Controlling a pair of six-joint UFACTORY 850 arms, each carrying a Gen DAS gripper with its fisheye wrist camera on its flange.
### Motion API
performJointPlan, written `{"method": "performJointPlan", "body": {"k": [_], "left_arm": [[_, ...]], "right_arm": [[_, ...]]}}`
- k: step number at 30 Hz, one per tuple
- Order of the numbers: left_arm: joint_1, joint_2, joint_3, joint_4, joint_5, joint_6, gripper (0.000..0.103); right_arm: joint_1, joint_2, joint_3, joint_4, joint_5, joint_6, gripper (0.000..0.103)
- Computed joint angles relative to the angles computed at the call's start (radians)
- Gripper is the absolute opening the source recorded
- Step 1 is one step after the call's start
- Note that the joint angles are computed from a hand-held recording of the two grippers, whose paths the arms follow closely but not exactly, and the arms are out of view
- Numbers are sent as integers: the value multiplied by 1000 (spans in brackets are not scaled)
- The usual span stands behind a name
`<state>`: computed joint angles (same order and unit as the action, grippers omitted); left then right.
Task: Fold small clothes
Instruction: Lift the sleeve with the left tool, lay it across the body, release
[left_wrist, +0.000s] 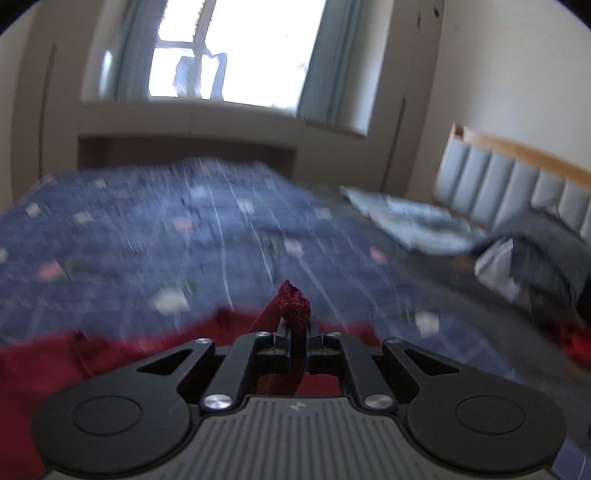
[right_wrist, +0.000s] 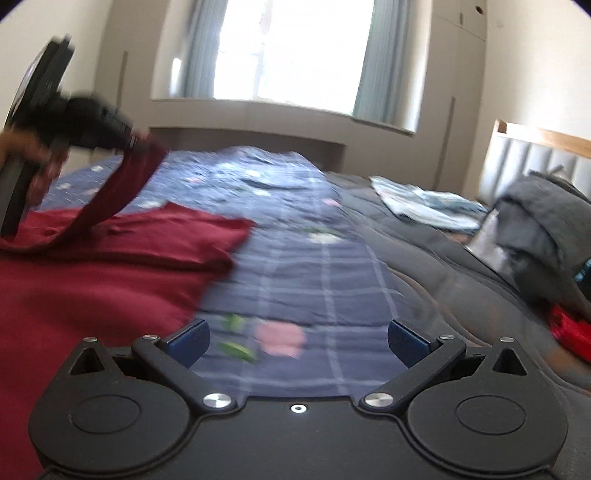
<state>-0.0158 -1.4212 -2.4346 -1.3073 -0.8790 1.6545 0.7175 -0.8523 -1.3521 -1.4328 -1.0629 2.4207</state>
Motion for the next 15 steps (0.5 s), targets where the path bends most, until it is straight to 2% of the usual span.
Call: {"method": "performJointPlan", "body": {"k": [2,3,4,5,6,7,11,13,15], "left_arm": [[-6,-17,-7,113,20,-84,9],[-3,-42,-49,159,11,-129,19],[-1,-57,-70,192,6,-157,42],[4,-35,-49,203,6,-167,58],[10,-5,-16,195,14,-163,81],[20,24,31,156,25,-125,88],[69,127,153,139,16,-47,100],[98,187,235,117,61,-8,103],[135,232,302,88,118,41,103]], "right_arm": [[-9,10,25,-4,10,25,102],[-15,14,34,-11,14,38,102],[-20,17,38,-20,19,47,102],[-28,17,37,-36,25,54,102],[-39,17,37,-61,36,63,102],[-51,18,36,-93,51,75,102],[-115,10,-6,-278,157,162,102],[-156,0,-41,-408,242,231,102],[-202,-29,-99,-582,337,319,97]]}}
